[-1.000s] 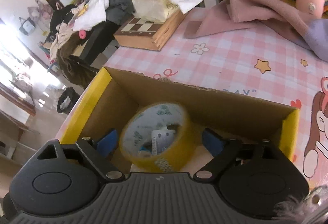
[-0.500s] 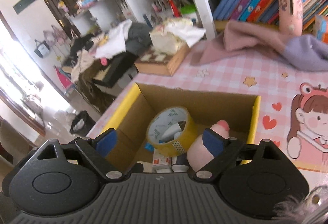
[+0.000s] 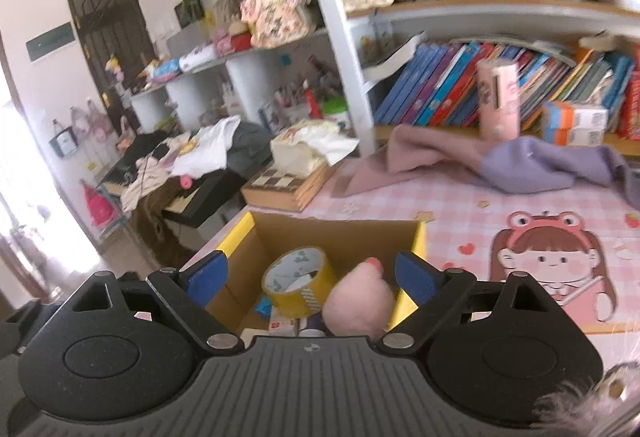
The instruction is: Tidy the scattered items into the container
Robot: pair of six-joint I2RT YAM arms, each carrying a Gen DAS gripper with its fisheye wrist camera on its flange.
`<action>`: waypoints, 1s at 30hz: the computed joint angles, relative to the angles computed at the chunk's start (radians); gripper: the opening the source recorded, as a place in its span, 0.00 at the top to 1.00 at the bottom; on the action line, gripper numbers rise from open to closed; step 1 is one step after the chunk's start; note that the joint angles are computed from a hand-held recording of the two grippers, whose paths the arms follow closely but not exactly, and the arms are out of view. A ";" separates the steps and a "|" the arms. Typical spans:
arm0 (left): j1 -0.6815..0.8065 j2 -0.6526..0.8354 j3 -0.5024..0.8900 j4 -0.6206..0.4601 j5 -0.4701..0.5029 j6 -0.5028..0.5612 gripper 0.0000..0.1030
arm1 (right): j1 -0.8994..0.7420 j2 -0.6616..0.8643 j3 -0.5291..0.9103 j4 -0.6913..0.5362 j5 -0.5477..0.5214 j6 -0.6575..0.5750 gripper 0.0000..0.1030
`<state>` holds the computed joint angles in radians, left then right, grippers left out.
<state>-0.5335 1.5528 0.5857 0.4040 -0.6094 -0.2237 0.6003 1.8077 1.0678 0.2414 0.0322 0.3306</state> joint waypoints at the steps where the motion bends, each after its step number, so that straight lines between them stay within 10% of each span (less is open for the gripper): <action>1: -0.009 -0.022 -0.022 0.002 -0.010 -0.003 0.08 | 0.012 -0.023 -0.040 0.030 0.032 0.003 0.12; 15: -0.187 -0.327 -0.278 -0.090 -0.172 -0.113 0.02 | 0.199 -0.306 -0.469 0.184 0.393 0.101 0.09; 30: -0.371 -0.335 -0.347 -0.156 -0.305 -0.306 0.01 | 0.369 -0.489 -0.745 0.183 0.706 0.179 0.07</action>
